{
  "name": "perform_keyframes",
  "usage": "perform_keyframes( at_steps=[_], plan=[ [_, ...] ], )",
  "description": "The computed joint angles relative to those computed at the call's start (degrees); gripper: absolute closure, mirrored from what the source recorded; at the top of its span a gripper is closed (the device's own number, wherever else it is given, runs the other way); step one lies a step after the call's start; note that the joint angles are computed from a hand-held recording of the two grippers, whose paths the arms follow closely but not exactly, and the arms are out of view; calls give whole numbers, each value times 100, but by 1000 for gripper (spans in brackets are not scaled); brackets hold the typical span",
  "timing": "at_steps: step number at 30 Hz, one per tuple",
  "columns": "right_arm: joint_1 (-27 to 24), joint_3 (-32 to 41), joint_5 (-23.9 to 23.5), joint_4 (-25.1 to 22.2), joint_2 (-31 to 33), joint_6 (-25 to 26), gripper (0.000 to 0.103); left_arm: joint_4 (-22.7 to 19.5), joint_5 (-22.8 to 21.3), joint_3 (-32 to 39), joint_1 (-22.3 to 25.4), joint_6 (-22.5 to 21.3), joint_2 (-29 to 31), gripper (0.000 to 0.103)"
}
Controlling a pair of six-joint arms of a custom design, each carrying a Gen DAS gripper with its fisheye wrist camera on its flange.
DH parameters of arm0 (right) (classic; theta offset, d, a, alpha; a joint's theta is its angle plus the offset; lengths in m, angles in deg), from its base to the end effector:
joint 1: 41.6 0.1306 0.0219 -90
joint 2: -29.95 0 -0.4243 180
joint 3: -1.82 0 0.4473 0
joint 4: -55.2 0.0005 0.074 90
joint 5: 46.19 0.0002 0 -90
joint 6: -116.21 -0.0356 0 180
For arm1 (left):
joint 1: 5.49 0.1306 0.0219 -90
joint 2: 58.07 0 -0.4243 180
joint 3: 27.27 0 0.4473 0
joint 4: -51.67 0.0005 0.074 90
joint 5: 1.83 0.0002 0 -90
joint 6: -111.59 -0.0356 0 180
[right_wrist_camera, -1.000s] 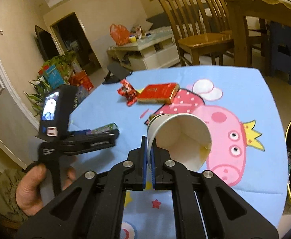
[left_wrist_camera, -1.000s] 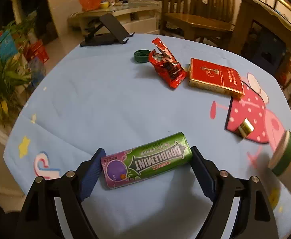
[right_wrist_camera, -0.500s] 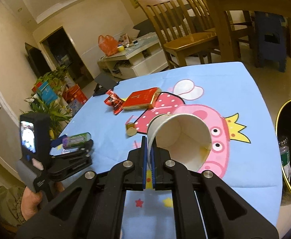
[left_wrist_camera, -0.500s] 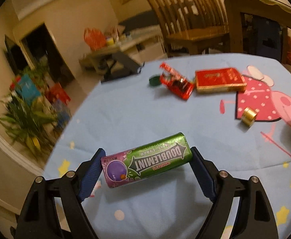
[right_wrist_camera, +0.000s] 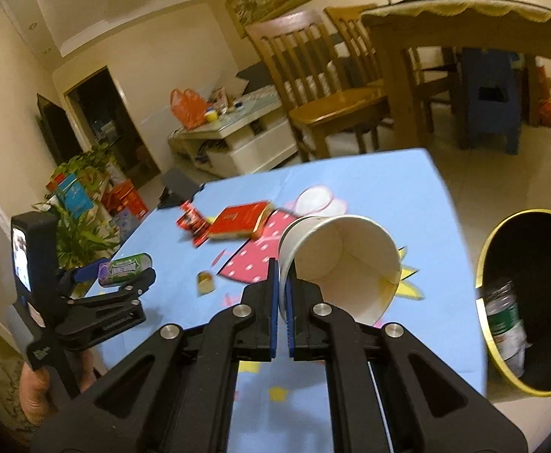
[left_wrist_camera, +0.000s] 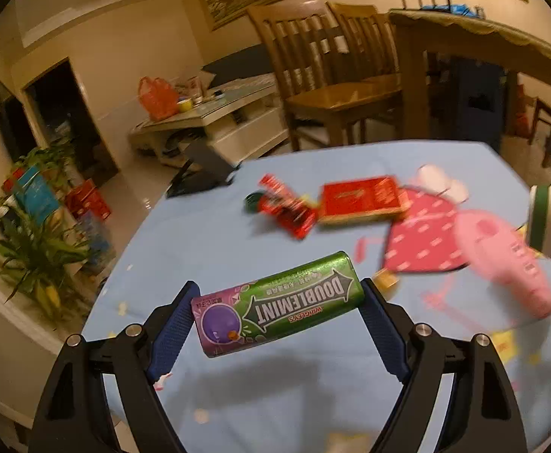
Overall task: Collect trash
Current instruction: 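Drop the paper cup into the black bin with the right gripper while the left drops the gum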
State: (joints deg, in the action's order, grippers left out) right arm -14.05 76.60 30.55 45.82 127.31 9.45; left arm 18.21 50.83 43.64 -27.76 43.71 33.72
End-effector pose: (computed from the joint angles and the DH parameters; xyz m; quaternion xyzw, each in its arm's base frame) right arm 0.5119 0.2757 0.3220 -0.1374 0.8595 0.2752 0.4082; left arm 0.4823 -0.1747 0.3120 -0.0968 0.9020 0.1726 0.3837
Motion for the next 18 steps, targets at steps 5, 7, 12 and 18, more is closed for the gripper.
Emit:
perform_keyframes(
  at_steps=[5,7,12,18],
  plan=[
    [-259,-189,344,80,-284,-36,99,-17,293,375,-250,-59,147,21],
    [-444,-227,410,93,-362,-121,99,31,340,503,-385,-149,220,21],
    [-1038,-242,708,-92,-356,-515,99,165,367,790,-709,-395,447,21],
    [-1382,-434,1421,217,-627,-400,99,342,500,1091,-989,-624,721,21]
  ],
)
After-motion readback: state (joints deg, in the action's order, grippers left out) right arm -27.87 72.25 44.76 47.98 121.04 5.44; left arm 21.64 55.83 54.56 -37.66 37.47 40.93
